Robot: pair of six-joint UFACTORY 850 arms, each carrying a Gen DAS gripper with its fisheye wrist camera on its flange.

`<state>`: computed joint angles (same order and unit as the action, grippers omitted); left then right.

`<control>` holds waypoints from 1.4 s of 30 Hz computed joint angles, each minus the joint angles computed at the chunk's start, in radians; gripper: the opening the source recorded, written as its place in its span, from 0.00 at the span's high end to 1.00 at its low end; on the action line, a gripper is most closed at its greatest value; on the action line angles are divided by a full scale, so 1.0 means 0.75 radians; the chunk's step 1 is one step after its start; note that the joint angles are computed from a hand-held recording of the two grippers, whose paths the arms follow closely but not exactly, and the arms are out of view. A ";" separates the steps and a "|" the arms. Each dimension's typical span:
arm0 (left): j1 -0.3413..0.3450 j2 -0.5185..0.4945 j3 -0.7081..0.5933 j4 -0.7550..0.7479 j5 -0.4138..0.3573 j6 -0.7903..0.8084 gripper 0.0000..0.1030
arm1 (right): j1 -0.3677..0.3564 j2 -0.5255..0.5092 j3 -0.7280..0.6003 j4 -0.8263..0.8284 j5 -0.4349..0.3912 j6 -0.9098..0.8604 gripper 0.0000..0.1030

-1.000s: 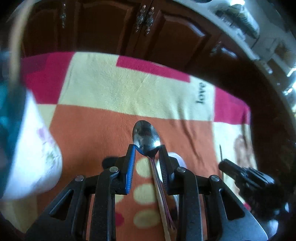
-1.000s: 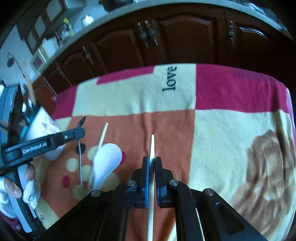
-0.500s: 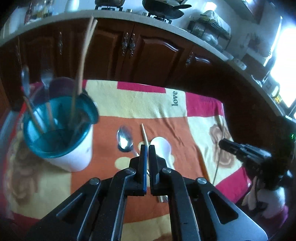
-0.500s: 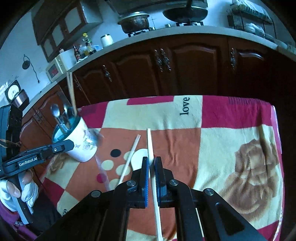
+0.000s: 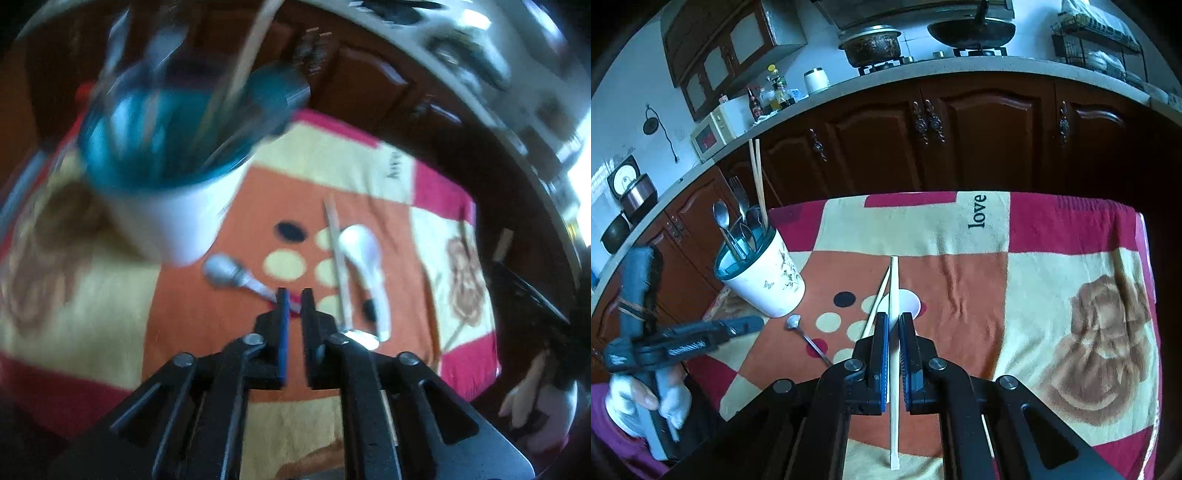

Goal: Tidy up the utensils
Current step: 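Lower the spoon into the cup with the left tool while the right tool drops the chopstick in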

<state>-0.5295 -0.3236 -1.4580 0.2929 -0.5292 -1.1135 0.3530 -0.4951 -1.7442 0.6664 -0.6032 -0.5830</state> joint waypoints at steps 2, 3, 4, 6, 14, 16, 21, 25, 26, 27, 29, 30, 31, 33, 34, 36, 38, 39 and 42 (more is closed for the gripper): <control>0.020 0.003 0.044 -0.088 0.006 -0.018 0.79 | -0.006 0.006 0.018 0.030 -0.002 -0.025 0.95; 0.029 0.008 0.066 -0.114 0.017 -0.044 0.78 | -0.009 0.005 0.022 0.038 -0.006 -0.033 0.95; 0.036 0.015 0.086 -0.132 0.033 -0.078 0.77 | -0.011 0.006 0.027 0.046 -0.009 -0.041 0.95; 0.038 0.011 0.096 -0.110 0.048 -0.154 0.68 | -0.018 0.004 0.030 0.076 -0.015 -0.066 0.95; 0.017 -0.128 -0.051 0.044 -0.014 -0.364 0.63 | -0.044 -0.022 0.011 0.165 -0.047 -0.134 0.95; 0.024 -0.159 -0.081 0.056 -0.026 -0.404 0.63 | -0.049 -0.027 0.007 0.185 -0.054 -0.149 0.95; 0.027 -0.216 -0.145 0.099 -0.063 -0.491 0.63 | -0.057 -0.037 -0.002 0.215 -0.068 -0.172 0.95; 0.040 -0.219 -0.142 0.117 -0.040 -0.545 0.74 | -0.056 -0.048 -0.015 0.223 -0.078 -0.179 0.95; 0.044 -0.225 -0.149 0.091 -0.053 -0.510 0.91 | -0.054 -0.049 -0.017 0.220 -0.077 -0.177 0.95; 0.050 -0.224 -0.143 0.059 -0.045 -0.466 0.93 | -0.053 -0.051 -0.018 0.222 -0.077 -0.179 0.95; 0.055 -0.208 -0.110 0.053 0.002 -0.446 0.94 | -0.050 -0.049 -0.019 0.226 -0.075 -0.179 0.95; 0.059 -0.199 -0.097 0.023 0.016 -0.414 0.94 | -0.050 -0.050 -0.020 0.226 -0.074 -0.180 0.95; 0.063 -0.185 -0.080 -0.012 0.030 -0.376 0.95 | -0.048 -0.046 -0.018 0.227 -0.071 -0.183 0.95; 0.067 -0.142 -0.025 -0.079 0.058 -0.304 0.96 | -0.045 -0.036 -0.012 0.227 -0.064 -0.187 0.95; 0.067 -0.127 -0.006 -0.108 0.069 -0.277 0.96 | -0.042 -0.028 -0.007 0.228 -0.059 -0.190 0.95; 0.062 -0.080 0.046 -0.155 0.094 -0.208 0.97 | -0.039 -0.016 -0.003 0.231 -0.056 -0.197 0.95; 0.051 -0.030 0.090 -0.164 0.116 -0.157 0.97 | -0.034 -0.002 0.005 0.232 -0.049 -0.204 0.95; 0.045 -0.005 0.109 -0.156 0.123 -0.143 0.97 | -0.030 0.005 0.007 0.229 -0.046 -0.207 0.95; 0.023 0.057 0.141 -0.080 0.130 -0.155 0.98 | -0.015 0.028 0.019 0.206 -0.029 -0.203 0.95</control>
<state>-0.5122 -0.2808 -1.3523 0.2332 -0.4319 -1.2295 0.3421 -0.4738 -1.7302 0.8206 -0.6252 -0.7354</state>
